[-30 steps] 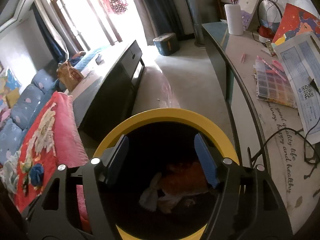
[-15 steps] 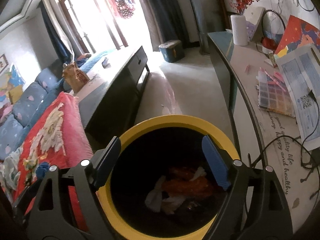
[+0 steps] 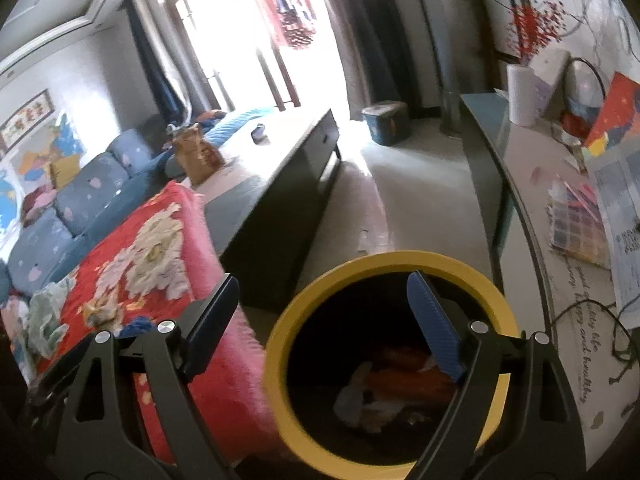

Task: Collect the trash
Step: 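Move both open tools back over the remaining trash on the bedspread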

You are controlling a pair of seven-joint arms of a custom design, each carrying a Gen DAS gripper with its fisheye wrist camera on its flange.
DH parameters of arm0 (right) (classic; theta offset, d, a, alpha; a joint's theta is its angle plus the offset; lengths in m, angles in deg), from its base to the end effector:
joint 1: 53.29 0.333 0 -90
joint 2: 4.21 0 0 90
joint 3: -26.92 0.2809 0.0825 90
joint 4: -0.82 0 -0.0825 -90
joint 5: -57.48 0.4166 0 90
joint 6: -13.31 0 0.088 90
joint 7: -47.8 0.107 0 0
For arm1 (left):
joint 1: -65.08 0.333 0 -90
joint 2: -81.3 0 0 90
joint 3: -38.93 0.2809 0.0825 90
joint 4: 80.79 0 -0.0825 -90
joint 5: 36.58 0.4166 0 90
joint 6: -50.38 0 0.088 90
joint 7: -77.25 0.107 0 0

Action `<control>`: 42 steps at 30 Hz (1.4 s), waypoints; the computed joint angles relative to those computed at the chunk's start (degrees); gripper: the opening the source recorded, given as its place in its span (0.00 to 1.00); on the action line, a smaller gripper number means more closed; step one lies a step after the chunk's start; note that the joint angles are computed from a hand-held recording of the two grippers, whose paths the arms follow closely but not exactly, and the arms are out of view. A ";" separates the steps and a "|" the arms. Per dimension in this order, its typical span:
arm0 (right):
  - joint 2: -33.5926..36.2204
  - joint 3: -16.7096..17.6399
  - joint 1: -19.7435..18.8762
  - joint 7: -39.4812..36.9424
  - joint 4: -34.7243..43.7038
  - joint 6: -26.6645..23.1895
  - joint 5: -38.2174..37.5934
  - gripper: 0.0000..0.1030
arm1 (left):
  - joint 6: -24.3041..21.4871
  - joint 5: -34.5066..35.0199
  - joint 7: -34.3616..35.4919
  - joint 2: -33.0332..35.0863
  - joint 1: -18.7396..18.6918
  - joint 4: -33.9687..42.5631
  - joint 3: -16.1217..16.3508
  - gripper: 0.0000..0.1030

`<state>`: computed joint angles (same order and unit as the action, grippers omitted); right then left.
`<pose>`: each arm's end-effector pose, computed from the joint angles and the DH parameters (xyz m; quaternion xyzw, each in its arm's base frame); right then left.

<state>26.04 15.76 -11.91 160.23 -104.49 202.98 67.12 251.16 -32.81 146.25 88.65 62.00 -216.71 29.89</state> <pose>0.6067 0.3514 0.3096 -0.6376 0.6175 -0.1587 0.4324 0.5561 -0.1267 0.3341 -0.6477 0.5902 -0.4255 0.2260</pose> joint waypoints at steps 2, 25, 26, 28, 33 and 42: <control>-0.26 1.79 -1.20 -0.66 0.14 0.30 -0.80 0.76 | 0.58 -4.83 3.67 -1.30 -1.84 -1.56 1.34 0.94; 0.23 19.95 -12.12 -8.35 2.90 -0.03 -9.40 0.76 | 5.46 -28.81 17.91 -10.49 0.36 -11.09 0.85 0.94; 0.32 20.64 -12.46 -8.72 3.09 -0.32 -9.80 0.76 | 5.57 -28.76 17.62 -10.83 0.59 -11.44 0.91 0.94; 0.61 21.36 -12.55 -9.27 3.61 -0.88 -10.20 0.76 | 5.78 -29.14 17.45 -11.37 1.10 -12.01 0.90 0.93; 1.36 23.24 -12.97 -10.91 4.85 -1.97 -11.14 0.80 | 6.17 -30.21 17.26 -12.44 2.32 -13.21 0.86 0.94; 3.25 28.16 -15.50 -14.63 7.64 -4.36 -11.64 0.80 | 6.52 -32.51 17.28 -13.97 4.47 -15.44 1.17 0.94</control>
<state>29.29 43.92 -27.40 145.60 -96.85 198.62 55.48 257.68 -65.33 163.53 74.68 66.47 -232.14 31.06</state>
